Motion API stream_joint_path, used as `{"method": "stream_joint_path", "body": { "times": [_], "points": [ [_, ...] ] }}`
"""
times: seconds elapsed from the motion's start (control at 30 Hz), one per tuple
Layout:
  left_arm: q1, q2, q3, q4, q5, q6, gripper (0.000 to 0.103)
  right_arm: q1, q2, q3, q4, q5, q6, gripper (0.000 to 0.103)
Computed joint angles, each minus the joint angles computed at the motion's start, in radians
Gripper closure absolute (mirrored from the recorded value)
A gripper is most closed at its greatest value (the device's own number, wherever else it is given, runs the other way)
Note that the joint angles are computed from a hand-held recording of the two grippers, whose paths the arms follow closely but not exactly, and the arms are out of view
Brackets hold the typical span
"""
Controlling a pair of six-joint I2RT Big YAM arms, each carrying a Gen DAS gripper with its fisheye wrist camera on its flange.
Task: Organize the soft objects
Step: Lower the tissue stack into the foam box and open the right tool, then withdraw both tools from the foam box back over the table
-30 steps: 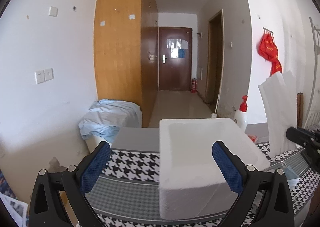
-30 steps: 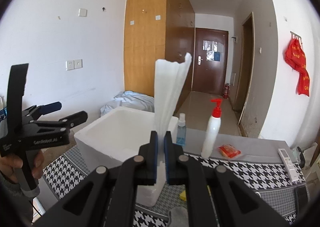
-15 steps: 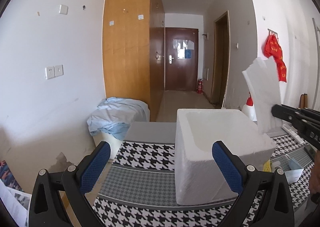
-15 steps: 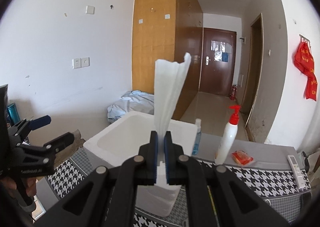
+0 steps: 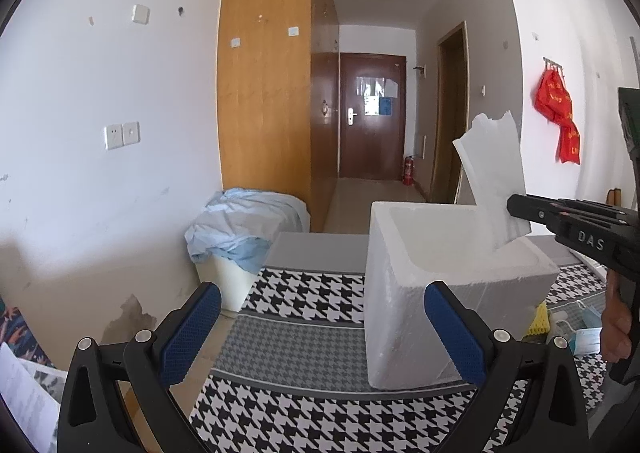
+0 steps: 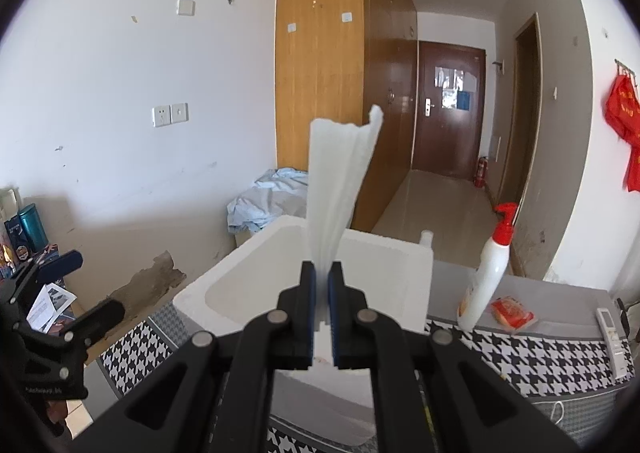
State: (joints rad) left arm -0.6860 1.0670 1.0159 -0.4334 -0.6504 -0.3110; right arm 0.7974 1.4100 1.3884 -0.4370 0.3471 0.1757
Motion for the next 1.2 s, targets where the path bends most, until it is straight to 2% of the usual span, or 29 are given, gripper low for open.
{"method": "stream_joint_path", "body": {
  "times": [0.33, 0.37, 0.43, 0.5, 0.57, 0.63, 0.73, 0.97, 1.2],
  "points": [
    [-0.022, -0.020, -0.010, -0.033, -0.012, -0.031, 0.001, -0.008, 0.057, 0.065, -0.077, -0.023, 0.029, 0.093],
    [-0.023, -0.023, -0.011, -0.035, -0.012, -0.032, 0.001, -0.007, 0.063, 0.070, -0.084, -0.017, 0.033, 0.088],
    [-0.023, -0.031, -0.014, -0.037, -0.011, -0.031, 0.001, -0.009, 0.072, 0.081, -0.102, -0.019, 0.047, 0.066],
    [-0.026, -0.044, -0.021, -0.030, -0.020, -0.025, 0.001, -0.011, 0.070, 0.074, -0.091, -0.023, 0.068, 0.030],
    [-0.027, -0.051, -0.023, -0.032, -0.023, -0.024, 0.001, -0.010, 0.065, 0.063, -0.070, -0.014, 0.079, 0.020],
    [-0.029, -0.056, -0.024, -0.034, -0.029, -0.023, 0.001, -0.011, 0.061, 0.057, -0.063, -0.010, 0.090, 0.017],
    [-0.032, -0.057, -0.024, -0.037, -0.034, -0.024, 0.001, -0.015, 0.063, 0.061, -0.080, -0.049, 0.093, 0.013],
    [-0.047, -0.044, -0.016, -0.047, -0.042, -0.029, 0.001, 0.003, 0.027, 0.029, -0.074, -0.032, 0.099, 0.010],
    [-0.084, -0.046, -0.014, -0.056, -0.072, -0.057, 0.001, 0.022, -0.054, -0.043, -0.040, 0.004, 0.089, 0.010]
  ]
}}
